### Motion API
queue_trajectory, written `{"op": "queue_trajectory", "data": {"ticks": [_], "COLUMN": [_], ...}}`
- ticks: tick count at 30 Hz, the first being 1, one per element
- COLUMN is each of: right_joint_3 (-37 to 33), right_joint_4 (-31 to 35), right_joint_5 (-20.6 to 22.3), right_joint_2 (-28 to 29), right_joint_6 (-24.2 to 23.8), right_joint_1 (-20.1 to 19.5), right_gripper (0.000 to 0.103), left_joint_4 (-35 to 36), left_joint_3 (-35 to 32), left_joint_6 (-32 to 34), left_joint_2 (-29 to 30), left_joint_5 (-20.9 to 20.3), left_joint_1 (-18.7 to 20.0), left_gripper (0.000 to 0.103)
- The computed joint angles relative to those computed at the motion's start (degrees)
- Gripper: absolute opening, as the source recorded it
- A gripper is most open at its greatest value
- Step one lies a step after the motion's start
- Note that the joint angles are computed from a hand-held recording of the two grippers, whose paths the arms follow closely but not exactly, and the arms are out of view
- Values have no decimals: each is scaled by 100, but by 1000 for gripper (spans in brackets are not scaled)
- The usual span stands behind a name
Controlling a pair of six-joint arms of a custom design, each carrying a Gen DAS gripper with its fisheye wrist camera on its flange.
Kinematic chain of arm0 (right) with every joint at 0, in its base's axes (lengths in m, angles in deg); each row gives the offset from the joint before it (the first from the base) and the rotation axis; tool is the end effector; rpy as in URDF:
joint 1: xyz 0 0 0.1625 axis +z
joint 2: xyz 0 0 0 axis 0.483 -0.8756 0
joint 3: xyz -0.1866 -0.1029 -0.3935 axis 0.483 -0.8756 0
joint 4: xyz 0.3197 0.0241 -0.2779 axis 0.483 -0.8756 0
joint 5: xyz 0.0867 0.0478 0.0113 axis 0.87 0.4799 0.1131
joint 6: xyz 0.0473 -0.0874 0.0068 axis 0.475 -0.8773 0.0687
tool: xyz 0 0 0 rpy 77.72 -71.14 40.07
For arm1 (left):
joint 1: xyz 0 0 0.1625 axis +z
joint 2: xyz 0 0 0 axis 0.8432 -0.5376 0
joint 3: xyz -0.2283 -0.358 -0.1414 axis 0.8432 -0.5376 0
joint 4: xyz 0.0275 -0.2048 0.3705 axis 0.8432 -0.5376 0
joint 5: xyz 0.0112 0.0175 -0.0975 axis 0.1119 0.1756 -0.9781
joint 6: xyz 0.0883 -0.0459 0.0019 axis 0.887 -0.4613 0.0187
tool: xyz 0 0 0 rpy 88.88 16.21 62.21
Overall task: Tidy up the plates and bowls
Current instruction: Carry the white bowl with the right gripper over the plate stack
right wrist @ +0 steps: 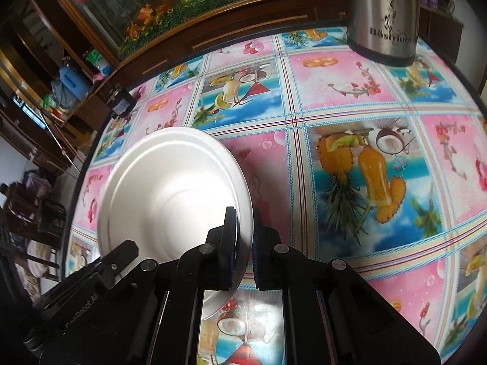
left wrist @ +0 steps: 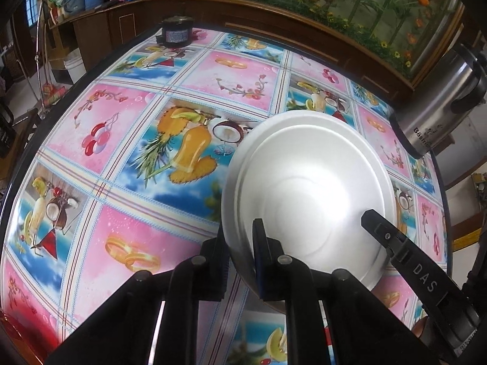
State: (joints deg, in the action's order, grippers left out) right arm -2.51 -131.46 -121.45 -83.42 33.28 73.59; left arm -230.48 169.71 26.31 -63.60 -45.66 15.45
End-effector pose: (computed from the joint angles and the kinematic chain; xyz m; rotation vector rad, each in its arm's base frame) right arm 0.2464 -0.7638 0.0000 -0.1302 -2.5160 0.8266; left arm -0.0324 -0.7737 0.1919 0.1538 2.4615 -0.6234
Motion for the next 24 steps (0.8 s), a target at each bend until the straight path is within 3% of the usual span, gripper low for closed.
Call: {"op": "queue_trajectory", "data": {"ticks": [8,24], "right_joint_3": [185,1525], "right_joint_4": [-259,-2877], "right_joint_5": [-761,-1645], "right_joint_2": [8,-313], "right_joint_6": [-427,-1441], "right_joint_1": [365,1094], "right_gripper": [8,9], "left_joint_4": [-317,-1753], "left_joint_3": [494,2197], "left_joint_6": [12,625], "left_joint_2": [-379,-1467], "left_joint_5": [-310,-673], "left_joint_1": [13,-457], "left_gripper": [13,13]}}
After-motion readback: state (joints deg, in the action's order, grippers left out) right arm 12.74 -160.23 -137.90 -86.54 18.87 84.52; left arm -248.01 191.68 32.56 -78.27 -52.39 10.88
